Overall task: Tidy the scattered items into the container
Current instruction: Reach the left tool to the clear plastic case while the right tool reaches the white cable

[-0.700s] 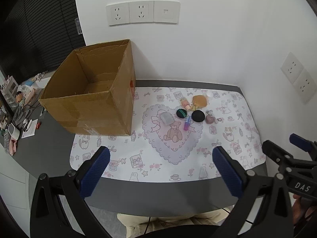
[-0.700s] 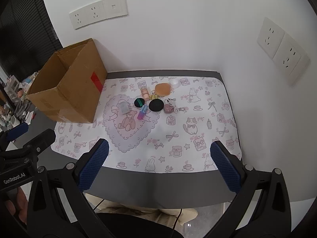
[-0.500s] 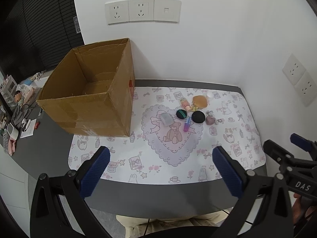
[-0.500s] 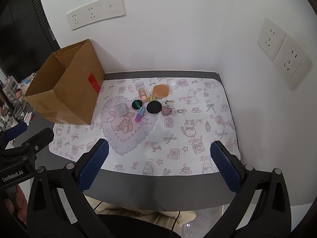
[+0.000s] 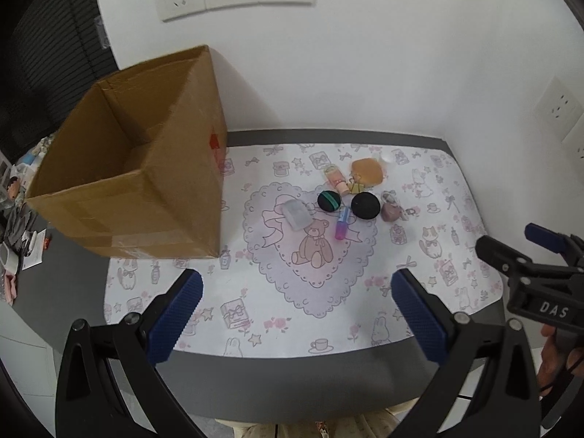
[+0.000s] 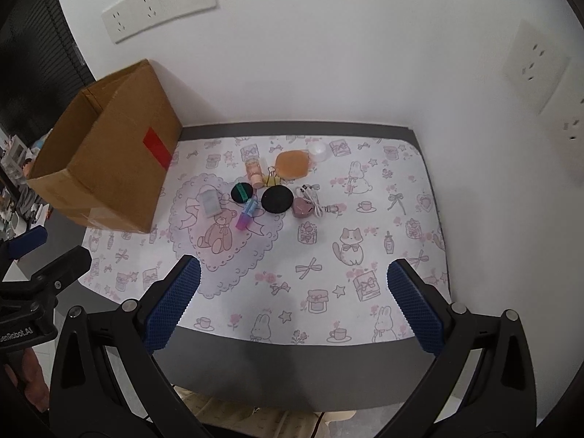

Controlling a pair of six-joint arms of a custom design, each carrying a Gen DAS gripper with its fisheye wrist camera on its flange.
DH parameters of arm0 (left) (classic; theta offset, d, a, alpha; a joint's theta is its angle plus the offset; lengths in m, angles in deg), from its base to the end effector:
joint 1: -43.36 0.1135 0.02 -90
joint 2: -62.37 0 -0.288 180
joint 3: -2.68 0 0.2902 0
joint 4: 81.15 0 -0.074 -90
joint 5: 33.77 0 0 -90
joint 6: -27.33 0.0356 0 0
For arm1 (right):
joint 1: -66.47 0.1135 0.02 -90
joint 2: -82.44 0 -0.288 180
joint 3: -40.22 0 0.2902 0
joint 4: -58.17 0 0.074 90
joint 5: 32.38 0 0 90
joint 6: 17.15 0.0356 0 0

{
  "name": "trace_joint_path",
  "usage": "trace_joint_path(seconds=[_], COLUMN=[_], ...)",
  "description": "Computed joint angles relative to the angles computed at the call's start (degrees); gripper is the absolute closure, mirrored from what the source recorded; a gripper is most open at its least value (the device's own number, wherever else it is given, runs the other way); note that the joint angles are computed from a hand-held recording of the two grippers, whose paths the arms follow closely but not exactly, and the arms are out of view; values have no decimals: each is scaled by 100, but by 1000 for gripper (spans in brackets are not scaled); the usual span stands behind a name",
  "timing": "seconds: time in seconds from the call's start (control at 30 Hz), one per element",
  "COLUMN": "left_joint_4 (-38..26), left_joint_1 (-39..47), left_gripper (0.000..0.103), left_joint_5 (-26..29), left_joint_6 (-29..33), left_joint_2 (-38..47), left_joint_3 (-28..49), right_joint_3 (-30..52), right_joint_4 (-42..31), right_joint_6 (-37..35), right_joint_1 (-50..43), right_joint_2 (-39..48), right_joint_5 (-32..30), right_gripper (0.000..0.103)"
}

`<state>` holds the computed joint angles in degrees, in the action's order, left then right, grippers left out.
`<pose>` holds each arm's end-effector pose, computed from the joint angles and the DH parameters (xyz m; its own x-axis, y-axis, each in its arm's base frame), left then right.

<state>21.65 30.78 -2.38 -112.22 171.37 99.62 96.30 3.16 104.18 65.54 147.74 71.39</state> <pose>0.3958 -0.0572 0.2326 -0.7113 -0.2474 -0.6579 -0.6760 0.4971 0.5440 0.2331 -0.0123 0.2309 -0.7071 0.5166 -0.4828 0.5700 0.8205 0.0430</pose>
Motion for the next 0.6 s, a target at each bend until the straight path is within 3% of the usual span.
trace_joint_path(seconds=[0.2,0.33,0.6], left_joint_4=[1352,1849,2161], left_joint_1=[718,1207,2045], left_gripper=[0,0,0], left_joint_5=[102,396,637], left_joint_6=[1048,1353,1803], left_joint_2=[212,338,960], left_joint_3=[-188,-110,412], right_joint_3=[-253,-269,144], right_joint_4=[1079,1810,2598], right_joint_6=[-538,-919,-1231], right_joint_1=[-599,-982,-1525], right_joint_2=[860,1496,2863], right_joint_5=[-317,-573,-810], right_gripper=[0,0,0])
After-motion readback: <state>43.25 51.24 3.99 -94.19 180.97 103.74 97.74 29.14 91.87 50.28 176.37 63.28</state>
